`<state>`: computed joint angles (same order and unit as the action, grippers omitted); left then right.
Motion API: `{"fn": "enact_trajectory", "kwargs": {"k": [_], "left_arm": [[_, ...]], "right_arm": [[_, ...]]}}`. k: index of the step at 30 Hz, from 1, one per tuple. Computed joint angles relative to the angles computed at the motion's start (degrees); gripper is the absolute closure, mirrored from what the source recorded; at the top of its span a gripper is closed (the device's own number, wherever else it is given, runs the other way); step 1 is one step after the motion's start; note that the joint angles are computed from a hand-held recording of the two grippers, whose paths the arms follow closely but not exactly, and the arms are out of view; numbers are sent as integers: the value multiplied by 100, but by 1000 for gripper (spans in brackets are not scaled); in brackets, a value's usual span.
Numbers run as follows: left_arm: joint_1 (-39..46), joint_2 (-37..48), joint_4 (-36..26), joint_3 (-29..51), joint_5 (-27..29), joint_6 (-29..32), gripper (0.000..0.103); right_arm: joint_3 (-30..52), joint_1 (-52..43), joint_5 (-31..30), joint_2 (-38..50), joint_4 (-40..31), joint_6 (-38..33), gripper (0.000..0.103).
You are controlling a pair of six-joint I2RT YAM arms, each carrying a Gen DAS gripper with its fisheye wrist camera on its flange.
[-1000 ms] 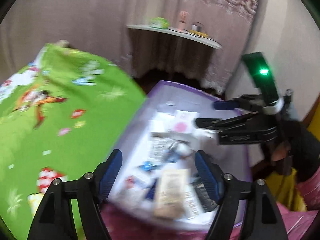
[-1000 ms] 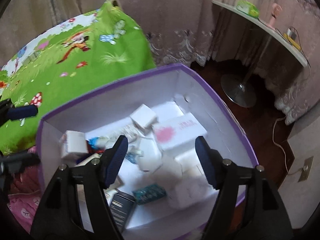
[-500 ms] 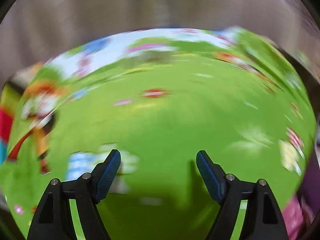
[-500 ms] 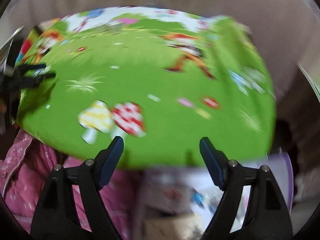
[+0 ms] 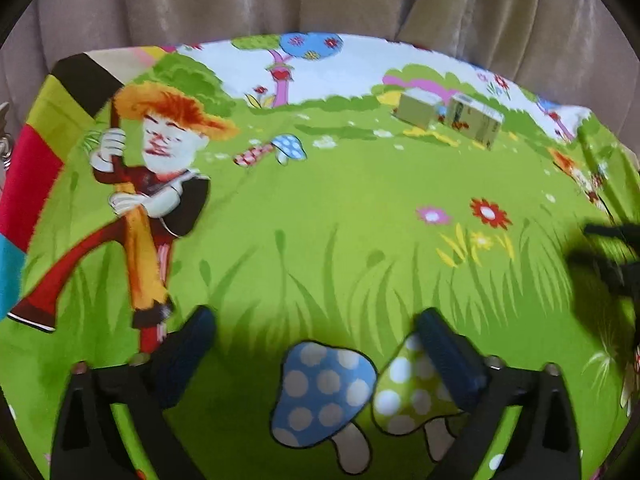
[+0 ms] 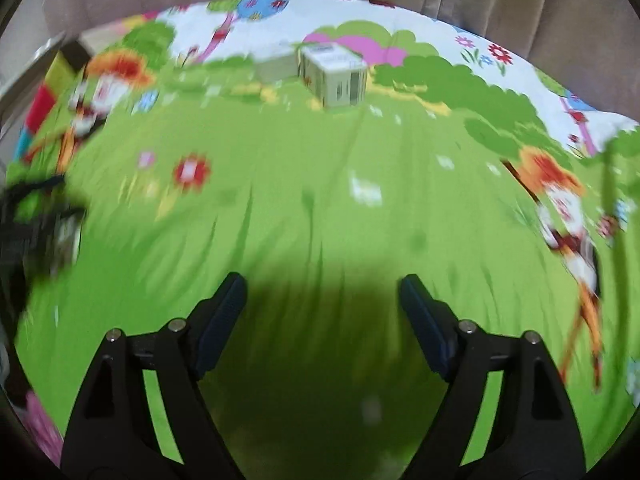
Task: Organize rigid objects
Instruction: 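Grasp the white barcode box with the right gripper, then grasp the plain white cube box with the left gripper while the right holds its box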
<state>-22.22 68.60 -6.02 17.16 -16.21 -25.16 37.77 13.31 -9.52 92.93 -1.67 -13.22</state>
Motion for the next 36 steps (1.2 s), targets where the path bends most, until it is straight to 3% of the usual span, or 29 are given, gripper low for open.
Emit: {"fn": "enact_trajectory", "kwargs": {"k": [5, 11, 16, 20, 21, 22, 23, 24, 29, 32, 36], "left_arm": [[65, -69, 16, -56, 56, 44, 0], [60, -44, 11, -28, 54, 42, 0], [74, -32, 41, -38, 62, 53, 0], [82, 3, 49, -22, 51, 50, 0], [79, 26, 40, -3, 38, 28, 0], [70, 35, 25, 9, 23, 2, 0], [61, 41, -1, 24, 5, -25, 0], [73, 46, -6, 28, 5, -22, 0], [181, 269, -121, 258, 131, 52, 0], [257, 989, 26, 802, 419, 443, 0], [297, 2589, 258, 2226, 604, 794, 0]], "right_arm": [[1242, 255, 96, 1222, 219, 165, 9], [3208, 493, 226, 2520, -585, 274, 1], [4631, 520, 161, 3411, -1111, 178, 0], [5195, 509, 62, 3709, -1445, -16, 0], [5236, 502, 38, 3720, -1511, -82, 5], [5178, 483, -25, 3670, -1502, -128, 14], [4898, 448, -139, 3490, -1269, -201, 56], [4649, 415, -189, 3320, -1118, -268, 60], [2693, 46, -340, 2125, -338, -558, 60], [1390, -345, -435, 1226, 79, -656, 60], [267, -614, -491, 415, 559, -725, 60]]}}
